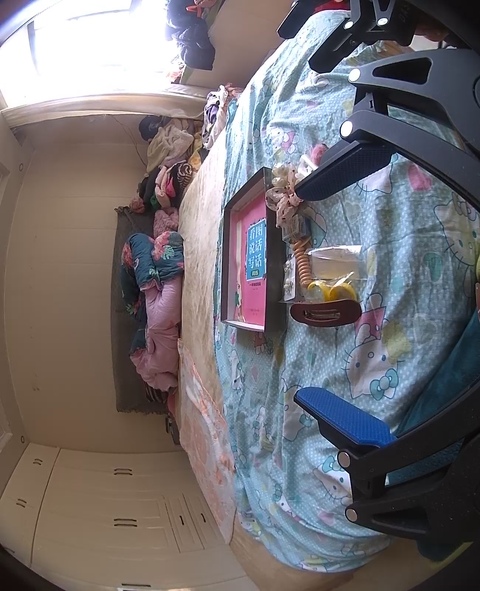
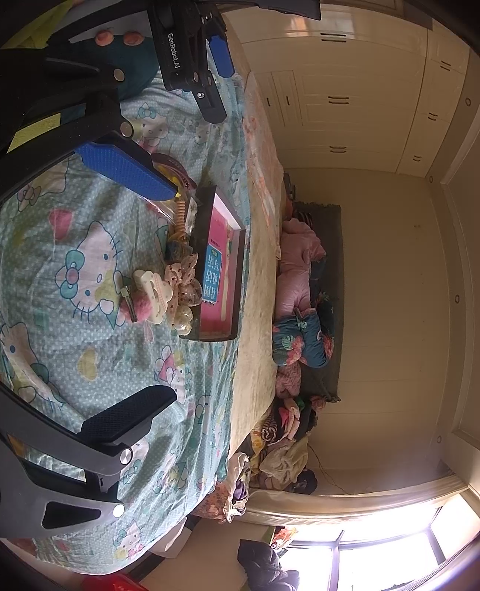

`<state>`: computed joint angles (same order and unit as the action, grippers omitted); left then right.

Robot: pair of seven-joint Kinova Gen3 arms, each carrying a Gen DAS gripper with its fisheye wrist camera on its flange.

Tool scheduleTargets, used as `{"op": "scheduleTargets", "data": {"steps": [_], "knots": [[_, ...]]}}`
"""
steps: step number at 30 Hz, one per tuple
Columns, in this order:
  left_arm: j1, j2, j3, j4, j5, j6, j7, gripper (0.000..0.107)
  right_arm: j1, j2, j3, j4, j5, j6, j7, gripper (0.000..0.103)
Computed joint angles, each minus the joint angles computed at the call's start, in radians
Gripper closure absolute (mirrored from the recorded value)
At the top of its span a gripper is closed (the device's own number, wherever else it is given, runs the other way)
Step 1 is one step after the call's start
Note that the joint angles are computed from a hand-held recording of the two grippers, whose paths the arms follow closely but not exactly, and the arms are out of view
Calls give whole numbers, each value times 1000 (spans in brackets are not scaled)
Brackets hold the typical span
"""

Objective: Organize jewelry

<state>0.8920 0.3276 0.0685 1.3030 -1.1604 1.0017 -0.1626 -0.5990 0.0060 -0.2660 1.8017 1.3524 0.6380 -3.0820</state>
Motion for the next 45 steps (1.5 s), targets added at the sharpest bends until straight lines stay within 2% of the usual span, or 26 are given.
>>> {"op": "scheduleTargets", "data": {"steps": [31, 38, 45], "knots": [[0, 3, 3, -4, -2, 2, -2, 15, -1, 0, -1, 7, 14, -1, -17, 6], [-22, 1, 0, 9, 39, -19, -25, 15, 8, 8, 5, -21, -47, -32, 63, 6], [-85, 1, -2, -8, 160, -42, -105, 15, 19, 41, 35, -69, -170, -105, 222, 6]]}}
